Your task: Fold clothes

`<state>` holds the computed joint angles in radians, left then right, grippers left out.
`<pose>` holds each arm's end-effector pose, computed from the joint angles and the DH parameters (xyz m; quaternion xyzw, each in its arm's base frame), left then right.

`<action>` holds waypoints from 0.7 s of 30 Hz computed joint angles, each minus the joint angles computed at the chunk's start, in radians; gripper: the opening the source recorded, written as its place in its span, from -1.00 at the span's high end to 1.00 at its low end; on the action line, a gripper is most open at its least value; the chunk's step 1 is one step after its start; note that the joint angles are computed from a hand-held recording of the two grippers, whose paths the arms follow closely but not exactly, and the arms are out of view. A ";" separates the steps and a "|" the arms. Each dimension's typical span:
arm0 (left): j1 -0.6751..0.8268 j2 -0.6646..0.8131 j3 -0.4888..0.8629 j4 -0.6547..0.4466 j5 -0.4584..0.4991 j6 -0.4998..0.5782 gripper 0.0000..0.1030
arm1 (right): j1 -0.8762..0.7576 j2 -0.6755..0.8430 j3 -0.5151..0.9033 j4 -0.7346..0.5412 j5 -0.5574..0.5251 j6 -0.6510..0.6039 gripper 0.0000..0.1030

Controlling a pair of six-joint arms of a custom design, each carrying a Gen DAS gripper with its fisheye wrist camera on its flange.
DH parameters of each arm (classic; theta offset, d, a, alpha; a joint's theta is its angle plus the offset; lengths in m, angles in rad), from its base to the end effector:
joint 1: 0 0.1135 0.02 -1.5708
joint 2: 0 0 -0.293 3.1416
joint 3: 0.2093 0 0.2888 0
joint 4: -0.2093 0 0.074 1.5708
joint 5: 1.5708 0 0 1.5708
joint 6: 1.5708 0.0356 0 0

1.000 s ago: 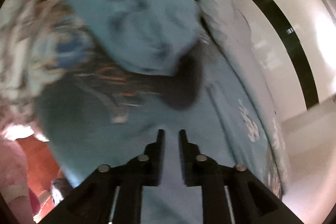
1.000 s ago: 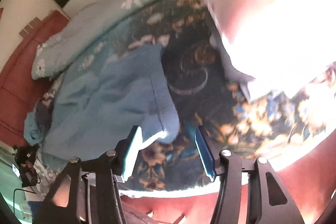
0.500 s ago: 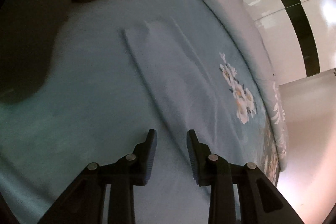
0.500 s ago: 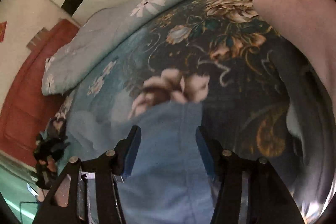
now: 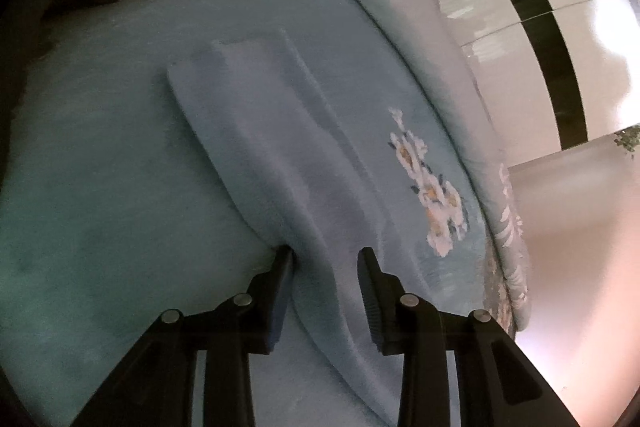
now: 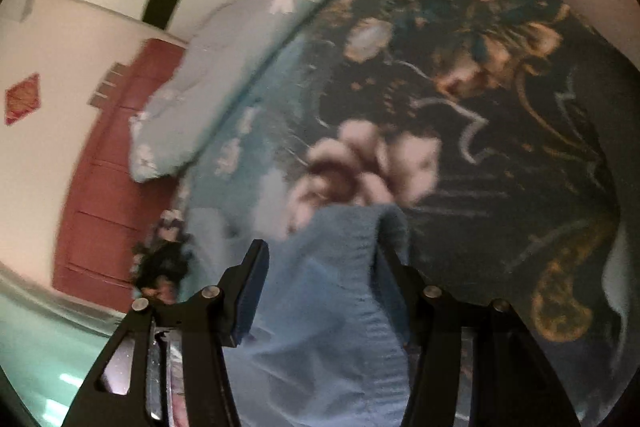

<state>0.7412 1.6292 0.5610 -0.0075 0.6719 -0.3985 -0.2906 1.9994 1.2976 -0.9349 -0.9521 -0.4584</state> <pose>0.2172 0.1688 0.0977 -0.4258 0.8143 -0.2755 0.2824 0.3820 -0.0840 0.1490 -0.0594 0.8865 0.4370 0.1403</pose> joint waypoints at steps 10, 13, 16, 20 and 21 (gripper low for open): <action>0.008 0.033 -0.033 0.110 -0.004 -0.076 0.86 | 0.047 0.161 0.143 -0.070 -0.021 0.075 -0.04; -0.010 0.007 -0.054 0.147 -0.026 -0.086 0.90 | 0.048 0.153 0.134 -0.030 0.006 0.153 0.59; -0.021 -0.040 -0.076 0.180 -0.038 -0.105 0.90 | 0.045 0.126 0.102 0.040 0.011 0.222 0.87; 0.044 -0.229 -0.153 0.175 0.003 -0.061 0.91 | -0.007 -0.055 -0.010 0.219 -0.098 0.271 0.89; 0.053 -0.241 -0.158 0.155 -0.009 -0.028 0.91 | -0.029 -0.115 -0.048 0.276 -0.116 0.283 0.89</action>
<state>0.7947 1.3881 0.4027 0.1474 0.6626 -0.4268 -0.3198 1.8848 1.2492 -0.6587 -1.0681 -0.1754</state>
